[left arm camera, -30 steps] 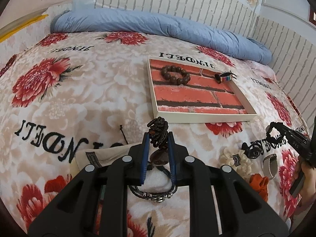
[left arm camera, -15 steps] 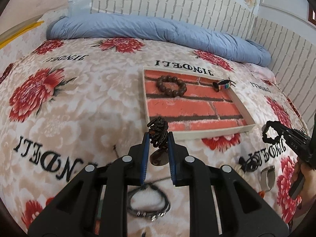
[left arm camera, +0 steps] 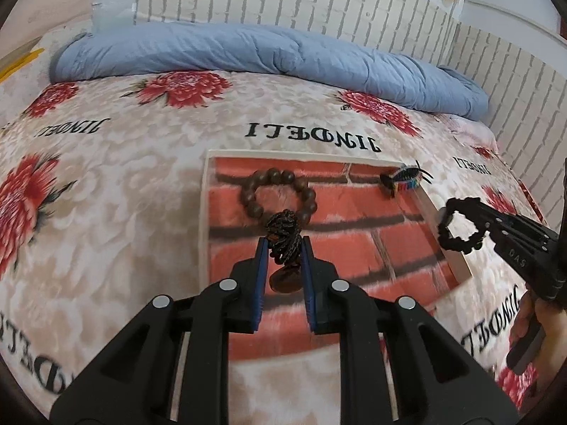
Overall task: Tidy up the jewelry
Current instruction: 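Carry the necklace and hair tie over the tray with both tools, then open both tools to drop the necklace and hair tie into the tray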
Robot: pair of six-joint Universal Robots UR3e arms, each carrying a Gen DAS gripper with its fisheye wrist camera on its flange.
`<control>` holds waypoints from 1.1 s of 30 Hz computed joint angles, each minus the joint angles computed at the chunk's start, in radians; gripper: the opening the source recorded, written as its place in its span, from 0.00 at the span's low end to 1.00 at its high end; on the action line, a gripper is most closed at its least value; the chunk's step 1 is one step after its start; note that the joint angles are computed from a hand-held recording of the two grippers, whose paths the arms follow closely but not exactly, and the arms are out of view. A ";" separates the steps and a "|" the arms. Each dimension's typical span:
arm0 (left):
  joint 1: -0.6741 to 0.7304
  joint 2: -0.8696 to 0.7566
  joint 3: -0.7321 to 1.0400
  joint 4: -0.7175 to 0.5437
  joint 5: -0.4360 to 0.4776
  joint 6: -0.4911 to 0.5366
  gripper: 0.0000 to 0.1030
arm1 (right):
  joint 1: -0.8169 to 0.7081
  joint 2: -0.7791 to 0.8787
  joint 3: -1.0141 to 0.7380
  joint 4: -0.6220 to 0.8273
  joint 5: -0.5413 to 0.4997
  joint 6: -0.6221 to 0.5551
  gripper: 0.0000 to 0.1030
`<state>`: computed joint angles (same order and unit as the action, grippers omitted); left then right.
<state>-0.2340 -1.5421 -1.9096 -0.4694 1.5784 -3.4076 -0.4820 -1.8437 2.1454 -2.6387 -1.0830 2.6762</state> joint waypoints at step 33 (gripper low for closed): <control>0.021 -0.498 0.527 -0.215 0.025 0.023 0.17 | 0.244 0.644 -0.499 -0.014 -0.247 0.213 0.11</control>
